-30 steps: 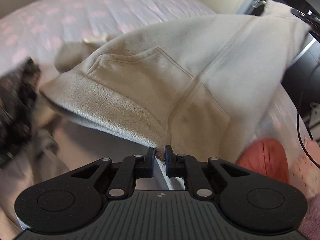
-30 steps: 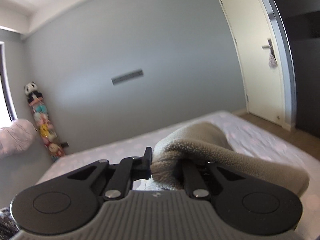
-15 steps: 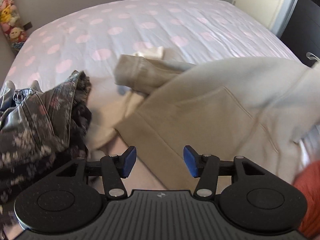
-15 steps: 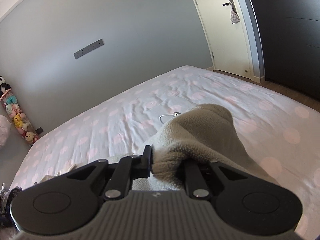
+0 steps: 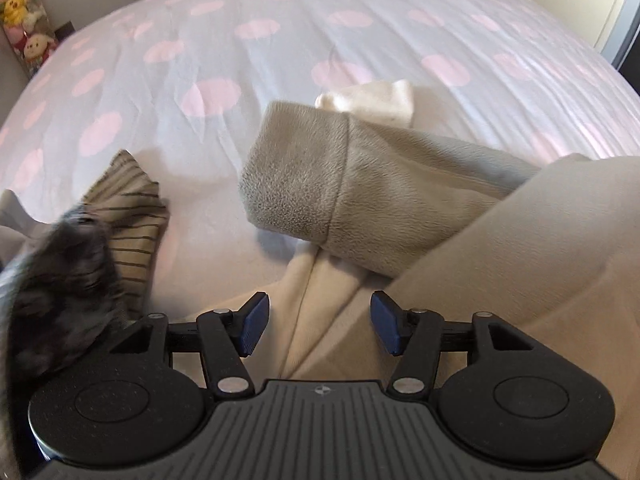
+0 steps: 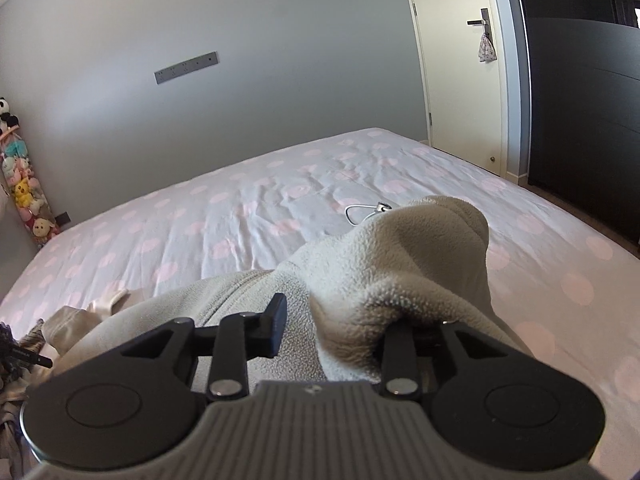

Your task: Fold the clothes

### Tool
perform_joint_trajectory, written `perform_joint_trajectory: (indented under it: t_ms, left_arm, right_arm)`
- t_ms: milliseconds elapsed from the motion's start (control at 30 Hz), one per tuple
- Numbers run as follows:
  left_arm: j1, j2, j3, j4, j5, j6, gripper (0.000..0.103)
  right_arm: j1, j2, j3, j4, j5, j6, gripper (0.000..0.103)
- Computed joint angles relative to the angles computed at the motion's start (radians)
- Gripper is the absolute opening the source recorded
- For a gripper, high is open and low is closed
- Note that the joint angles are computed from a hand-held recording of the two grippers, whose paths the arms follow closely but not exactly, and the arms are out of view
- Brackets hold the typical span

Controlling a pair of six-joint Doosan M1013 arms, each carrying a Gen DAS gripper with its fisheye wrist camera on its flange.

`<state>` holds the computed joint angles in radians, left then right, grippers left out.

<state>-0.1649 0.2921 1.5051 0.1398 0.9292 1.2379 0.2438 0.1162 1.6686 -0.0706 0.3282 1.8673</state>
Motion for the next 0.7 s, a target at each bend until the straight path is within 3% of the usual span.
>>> perform_joint_trajectory:
  t_ms: [133, 200, 267, 500, 700]
  left_arm:
    - [0.005, 0.022, 0.004, -0.010, -0.020, 0.003, 0.052]
    - [-0.004, 0.025, 0.003, 0.044, -0.006, -0.032, 0.028]
    - [-0.002, 0.019, 0.002, 0.052, -0.003, -0.045, 0.015]
    - [0.011, -0.046, -0.021, 0.267, -0.015, -0.218, 0.011]
    - [0.073, -0.114, -0.056, 0.457, 0.052, -0.444, 0.010]
  right_arm:
    - [0.011, 0.022, -0.021, -0.063, 0.028, 0.036, 0.037]
    - [0.017, 0.030, -0.025, -0.091, 0.032, 0.052, 0.037]
    - [0.022, 0.036, -0.027, -0.119, 0.032, 0.072, 0.037]
    - [0.030, 0.039, -0.022, -0.153, 0.034, 0.116, 0.039]
    - [0.028, 0.032, -0.014, -0.127, 0.024, 0.106, 0.039]
